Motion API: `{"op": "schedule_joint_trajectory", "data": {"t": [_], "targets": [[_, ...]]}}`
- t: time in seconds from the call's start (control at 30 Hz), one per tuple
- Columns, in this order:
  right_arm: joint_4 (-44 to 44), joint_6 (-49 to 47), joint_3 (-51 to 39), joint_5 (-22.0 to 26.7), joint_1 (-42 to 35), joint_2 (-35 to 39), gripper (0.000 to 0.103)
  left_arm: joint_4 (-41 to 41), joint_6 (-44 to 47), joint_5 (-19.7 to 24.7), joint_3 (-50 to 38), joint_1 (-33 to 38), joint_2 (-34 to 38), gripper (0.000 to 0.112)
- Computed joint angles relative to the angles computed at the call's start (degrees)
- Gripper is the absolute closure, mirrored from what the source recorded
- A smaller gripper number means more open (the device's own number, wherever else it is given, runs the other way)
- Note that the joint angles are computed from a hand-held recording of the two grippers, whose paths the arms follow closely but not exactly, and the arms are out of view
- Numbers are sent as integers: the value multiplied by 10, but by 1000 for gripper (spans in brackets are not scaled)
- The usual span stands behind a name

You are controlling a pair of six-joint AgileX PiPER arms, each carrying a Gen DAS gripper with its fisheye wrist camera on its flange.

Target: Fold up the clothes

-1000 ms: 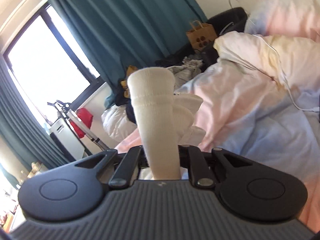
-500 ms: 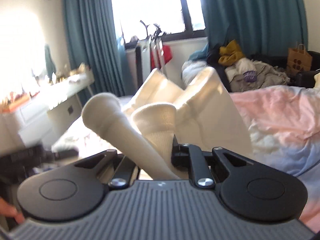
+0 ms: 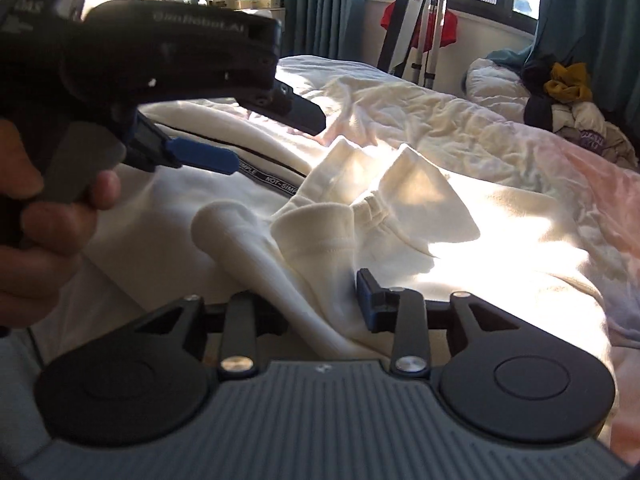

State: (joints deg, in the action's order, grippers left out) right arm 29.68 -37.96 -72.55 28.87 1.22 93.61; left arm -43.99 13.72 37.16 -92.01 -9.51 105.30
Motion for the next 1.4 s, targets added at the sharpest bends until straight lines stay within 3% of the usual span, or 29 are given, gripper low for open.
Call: {"op": "schedule_joint_trajectory", "data": {"t": [0.1,0.23,0.3,0.37,0.43,0.53,0.63,0.77,0.83,0.9,1.0,1.17,1.3,1.4], "targets": [[140,-123,22,99,-59,-34,43,-3,3,-7,12,-6,-11,27],[312,-247,79,125,-130,-75,43,23,-16,-18,23,-19,-25,27],[367,-290,95,87,-137,-72,42,19,-11,-22,26,-21,-28,27],[345,-303,102,13,-106,-68,42,-9,9,-18,24,-20,-23,27],[318,-316,102,-10,-77,-48,40,-54,45,-5,14,-13,-9,27],[273,-331,98,-42,-36,-17,40,-130,98,39,-11,3,21,27],[339,-444,131,-113,-3,-24,40,-175,113,105,-52,18,63,27],[383,-447,122,-72,-36,-23,45,-186,96,147,-90,24,101,27],[390,-435,114,-45,-53,-21,55,-196,91,166,-104,28,115,27],[402,-448,119,-46,-53,-25,76,-215,93,173,-102,31,120,26],[429,-489,139,-69,-42,-48,88,-261,114,175,-80,36,116,25],[508,-547,167,-59,-60,-96,92,-288,119,165,-58,37,109,23],[484,-496,159,-17,-93,-118,92,-295,114,162,-45,37,108,23],[529,-561,175,0,-104,-141,93,-303,115,173,-39,32,110,23]]}}
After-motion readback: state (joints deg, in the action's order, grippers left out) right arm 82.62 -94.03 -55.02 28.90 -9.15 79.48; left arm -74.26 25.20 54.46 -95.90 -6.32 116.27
